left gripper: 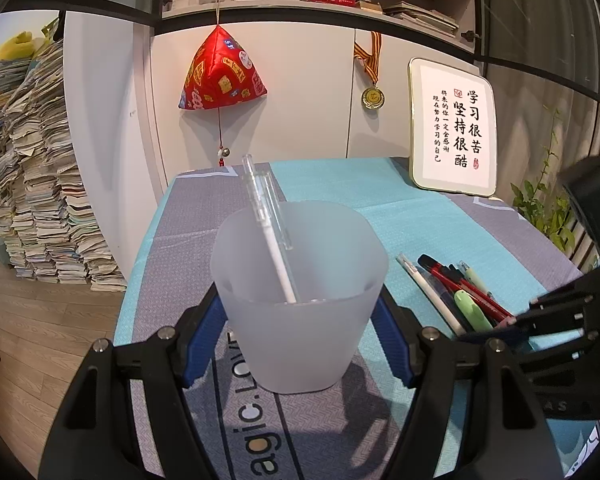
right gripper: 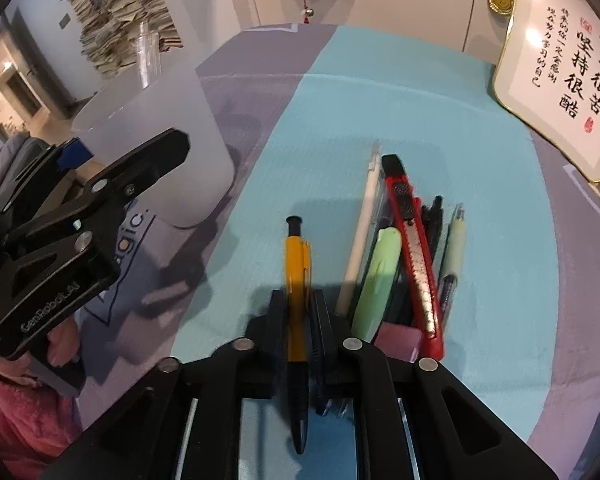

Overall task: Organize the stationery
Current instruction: 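Grasp the yellow pen with the right gripper and lift it, then insert the yellow pen into the cup and open the right gripper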

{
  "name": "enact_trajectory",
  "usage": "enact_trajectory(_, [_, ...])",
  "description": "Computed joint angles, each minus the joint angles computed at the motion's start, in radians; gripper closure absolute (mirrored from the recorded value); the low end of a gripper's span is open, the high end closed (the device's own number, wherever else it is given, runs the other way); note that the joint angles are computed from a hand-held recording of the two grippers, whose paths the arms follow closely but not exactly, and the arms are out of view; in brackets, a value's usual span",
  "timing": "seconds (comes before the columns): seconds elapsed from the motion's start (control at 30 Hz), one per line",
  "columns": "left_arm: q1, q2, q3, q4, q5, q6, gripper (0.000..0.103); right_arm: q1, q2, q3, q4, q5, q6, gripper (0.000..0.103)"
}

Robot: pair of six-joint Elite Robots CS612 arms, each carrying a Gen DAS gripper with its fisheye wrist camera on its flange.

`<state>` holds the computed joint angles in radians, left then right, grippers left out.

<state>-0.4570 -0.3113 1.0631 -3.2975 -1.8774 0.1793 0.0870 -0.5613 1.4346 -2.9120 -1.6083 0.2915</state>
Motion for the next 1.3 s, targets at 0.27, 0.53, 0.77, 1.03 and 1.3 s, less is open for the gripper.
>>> enact_trajectory(0.27, [-0.001,0.0,0.001,0.002,0.0,-0.001,0.034,0.004,0.034,-0.07,0.032,-0.033,-0.032,0.077])
enact_trajectory(0.53, [-0.001,-0.002,0.004,0.002,0.0,-0.002,0.034,0.002,0.016,-0.042,-0.044,-0.054,-0.015,0.089])
enact_trajectory(0.77, [-0.001,-0.002,0.004,0.001,0.0,-0.002,0.034,0.007,-0.018,-0.014,-0.135,-0.075,-0.012,0.089])
enact_trajectory(1.03, [-0.001,-0.002,0.004,0.002,0.0,-0.002,0.034,0.013,-0.041,0.002,-0.212,-0.095,-0.012,0.089])
enact_trajectory(1.3, [0.0,-0.002,0.003,0.002,0.0,-0.002,0.034,0.021,-0.065,0.008,-0.318,-0.125,-0.032,0.089])
